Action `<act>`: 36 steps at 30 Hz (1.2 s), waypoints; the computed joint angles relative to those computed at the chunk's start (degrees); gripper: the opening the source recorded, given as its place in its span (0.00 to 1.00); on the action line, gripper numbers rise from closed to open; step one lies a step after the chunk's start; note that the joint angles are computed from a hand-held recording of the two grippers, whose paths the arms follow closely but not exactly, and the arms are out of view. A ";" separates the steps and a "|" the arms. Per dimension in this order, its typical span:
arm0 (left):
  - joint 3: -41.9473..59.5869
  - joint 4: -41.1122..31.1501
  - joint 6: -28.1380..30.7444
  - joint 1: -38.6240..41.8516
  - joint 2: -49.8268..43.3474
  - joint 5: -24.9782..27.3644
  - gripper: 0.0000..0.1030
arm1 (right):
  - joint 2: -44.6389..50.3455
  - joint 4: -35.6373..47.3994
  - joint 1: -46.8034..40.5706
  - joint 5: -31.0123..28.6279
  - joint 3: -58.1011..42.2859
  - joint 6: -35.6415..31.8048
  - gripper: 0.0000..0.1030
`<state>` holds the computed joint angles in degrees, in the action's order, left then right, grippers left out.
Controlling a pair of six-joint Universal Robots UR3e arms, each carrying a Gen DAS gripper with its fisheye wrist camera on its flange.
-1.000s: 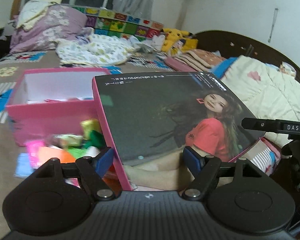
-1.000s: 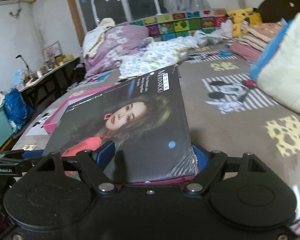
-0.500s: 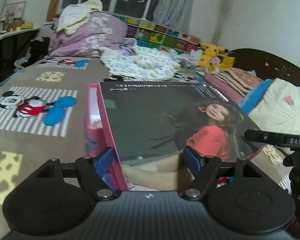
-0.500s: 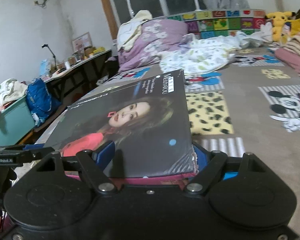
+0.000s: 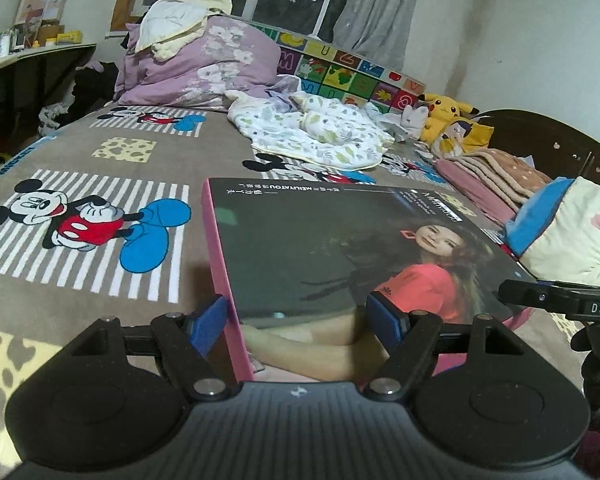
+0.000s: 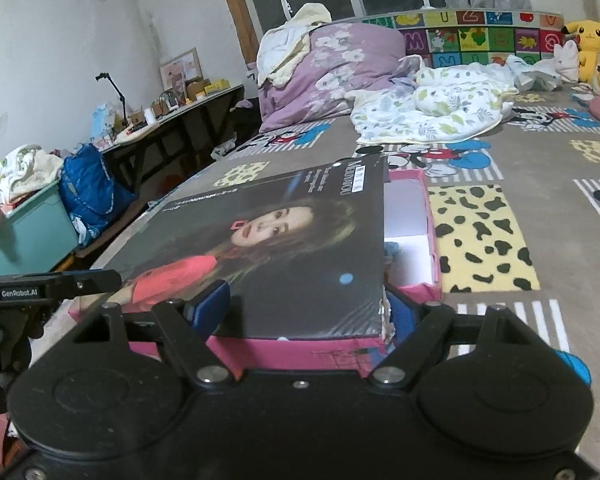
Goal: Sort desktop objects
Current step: 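Carry the photo book with both grippers toward the pink box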
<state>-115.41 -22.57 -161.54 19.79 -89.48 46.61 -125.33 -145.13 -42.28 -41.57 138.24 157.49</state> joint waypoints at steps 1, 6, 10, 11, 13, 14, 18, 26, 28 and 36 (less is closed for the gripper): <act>0.88 0.65 -0.27 -0.25 -1.49 0.11 0.73 | 2.21 -3.18 1.40 -1.18 -0.21 1.34 0.80; 4.56 4.45 -1.62 -1.19 -8.05 0.16 0.73 | 10.34 -12.24 5.43 -4.39 -1.97 5.60 0.80; 7.57 6.71 -2.74 -2.10 -12.72 0.80 0.73 | 15.85 -18.53 9.19 -8.00 -3.70 7.57 0.80; 8.41 7.26 -3.12 -2.38 -13.91 1.10 0.73 | 17.19 -19.91 10.18 -8.99 -4.16 7.95 0.80; 10.08 8.26 -3.87 -2.89 -16.23 1.64 0.73 | 20.03 -22.46 11.83 -10.42 -5.30 9.04 0.80; 10.98 8.68 -4.21 -3.20 -17.38 1.91 0.73 | 21.18 -23.33 12.35 -10.86 -5.80 9.45 0.80; 14.25 9.85 -5.63 -4.28 -21.23 2.87 0.73 | 25.28 -26.62 14.12 -12.69 -7.76 10.82 0.80; 18.59 12.17 -8.56 -5.79 -26.12 3.61 0.73 | 30.95 -30.02 16.47 -15.62 -11.70 11.72 0.80; 20.02 11.57 -9.32 -6.31 -26.99 4.08 0.73 | 31.60 -30.05 16.51 -15.80 -12.39 11.78 0.80; 23.22 9.35 -9.44 -8.68 -27.76 7.35 0.73 | 33.68 -29.78 15.46 -14.78 -13.66 12.09 0.80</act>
